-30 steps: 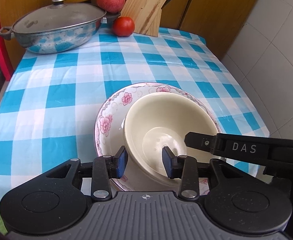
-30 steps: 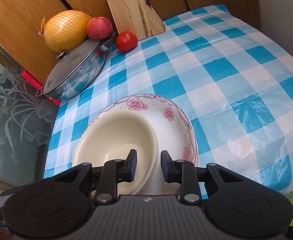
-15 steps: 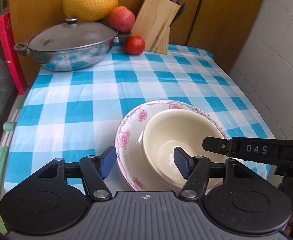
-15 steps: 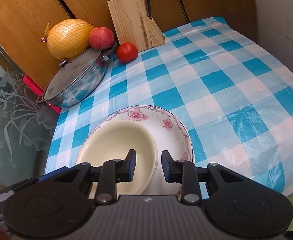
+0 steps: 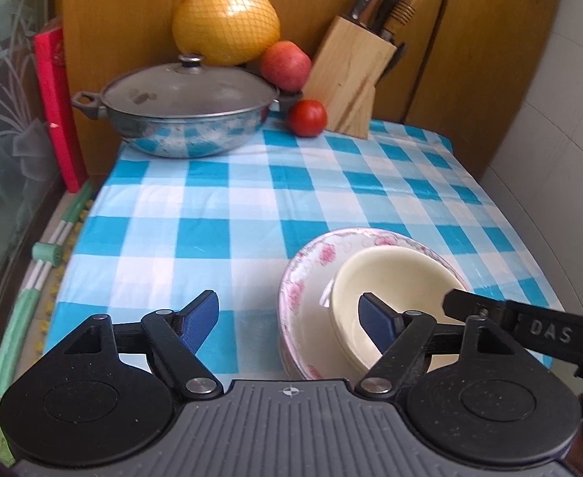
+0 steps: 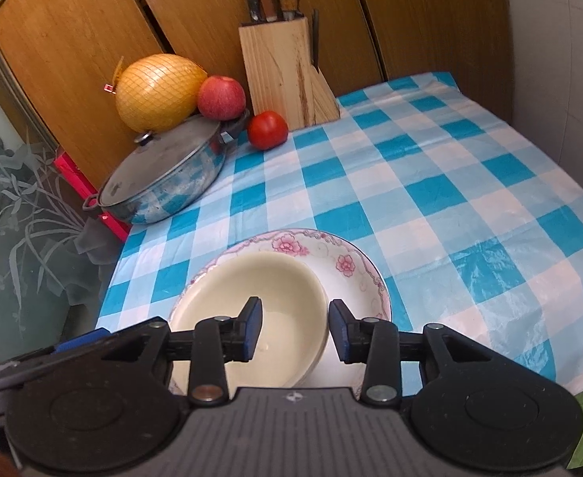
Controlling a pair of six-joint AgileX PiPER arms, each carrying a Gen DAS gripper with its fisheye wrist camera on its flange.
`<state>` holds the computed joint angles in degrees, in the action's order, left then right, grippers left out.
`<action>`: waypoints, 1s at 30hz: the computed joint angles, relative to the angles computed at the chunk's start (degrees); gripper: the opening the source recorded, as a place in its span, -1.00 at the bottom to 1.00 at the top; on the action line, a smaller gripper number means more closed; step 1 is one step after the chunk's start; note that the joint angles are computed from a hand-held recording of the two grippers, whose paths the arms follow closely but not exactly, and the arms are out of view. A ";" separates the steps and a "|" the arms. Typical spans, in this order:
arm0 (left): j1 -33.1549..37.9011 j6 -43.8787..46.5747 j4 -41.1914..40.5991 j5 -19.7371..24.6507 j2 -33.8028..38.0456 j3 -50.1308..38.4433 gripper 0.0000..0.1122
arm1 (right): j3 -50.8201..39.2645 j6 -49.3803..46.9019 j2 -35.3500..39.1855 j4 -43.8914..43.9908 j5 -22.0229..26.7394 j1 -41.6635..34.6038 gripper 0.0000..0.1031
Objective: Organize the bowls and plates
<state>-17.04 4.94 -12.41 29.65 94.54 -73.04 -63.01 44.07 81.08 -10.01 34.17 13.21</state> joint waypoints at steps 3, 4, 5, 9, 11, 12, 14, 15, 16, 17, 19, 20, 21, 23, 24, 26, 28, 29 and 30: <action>1.02 -0.19 -1.30 -0.22 -0.32 0.14 0.52 | 0.63 4.76 -1.04 -5.91 -0.17 2.37 -0.29; 1.18 -0.38 -1.29 -0.24 -0.37 0.11 0.52 | 0.65 6.38 -1.21 -7.99 0.05 3.19 -0.29; 1.21 -0.93 -0.87 -0.38 -0.43 0.14 0.52 | 0.69 8.03 -1.36 -10.09 0.26 3.95 -0.29; 1.24 -1.56 -0.23 -1.05 -0.63 0.48 0.52 | 0.84 14.49 -1.53 -18.11 1.48 6.67 -0.27; 0.90 -2.15 0.49 -1.38 -0.78 0.76 0.52 | 0.82 16.54 -1.49 -20.79 1.94 7.68 -0.27; 0.71 -2.55 1.03 -1.53 -0.82 0.85 0.52 | 0.87 17.71 -1.56 -22.16 2.18 8.24 -0.27; 0.41 -2.99 1.85 -2.04 -1.05 1.35 0.52 | 0.97 19.11 -1.76 -23.94 2.49 9.00 -0.25; 0.23 -3.36 2.41 -2.31 -1.19 1.62 0.52 | 1.14 19.86 -2.02 -24.65 2.51 9.42 -0.23; 0.04 -3.84 3.06 -2.57 -1.37 1.92 0.52 | 1.32 20.15 -2.23 -25.02 2.44 9.74 -0.20; -0.11 -4.12 3.47 -2.80 -1.62 2.30 0.53 | 1.57 20.68 -2.47 -25.58 2.43 10.15 -0.19; -0.27 -3.47 3.10 -2.98 -2.04 2.93 0.53 | 1.97 22.20 -2.83 -27.42 2.81 11.21 -0.18; -0.38 -3.28 3.07 -3.07 -2.33 3.30 0.53 | 2.24 23.42 -3.07 -28.82 3.33 11.99 -0.18; -0.54 -3.44 3.39 -3.31 -2.57 3.72 0.53 | 2.46 24.60 -3.28 -30.14 3.89 12.68 -0.18; -0.83 -3.86 4.32 -3.80 -3.05 4.60 0.53 | 3.06 26.16 -3.93 -31.97 4.81 13.75 -0.18; -0.95 -3.95 4.57 -3.96 -3.31 5.01 0.53 | 3.34 26.80 -4.27 -32.62 5.27 14.22 -0.17; -1.07 -3.59 4.37 -4.10 -3.77 5.76 0.53 | 4.12 28.40 -5.16 -34.25 6.47 15.50 -0.17; -1.18 -2.95 3.94 -4.19 -4.32 6.50 0.53 | 4.23 28.62 -5.26 -34.48 6.75 15.82 -0.17; -1.27 -2.97 4.04 -4.26 -4.53 6.76 0.53 | 4.40 28.86 -5.39 -34.62 6.87 16.06 -0.17; -1.37 -3.01 4.13 -4.41 -4.76 7.07 0.53 | 4.49 28.82 -5.45 -34.55 6.90 16.21 -0.17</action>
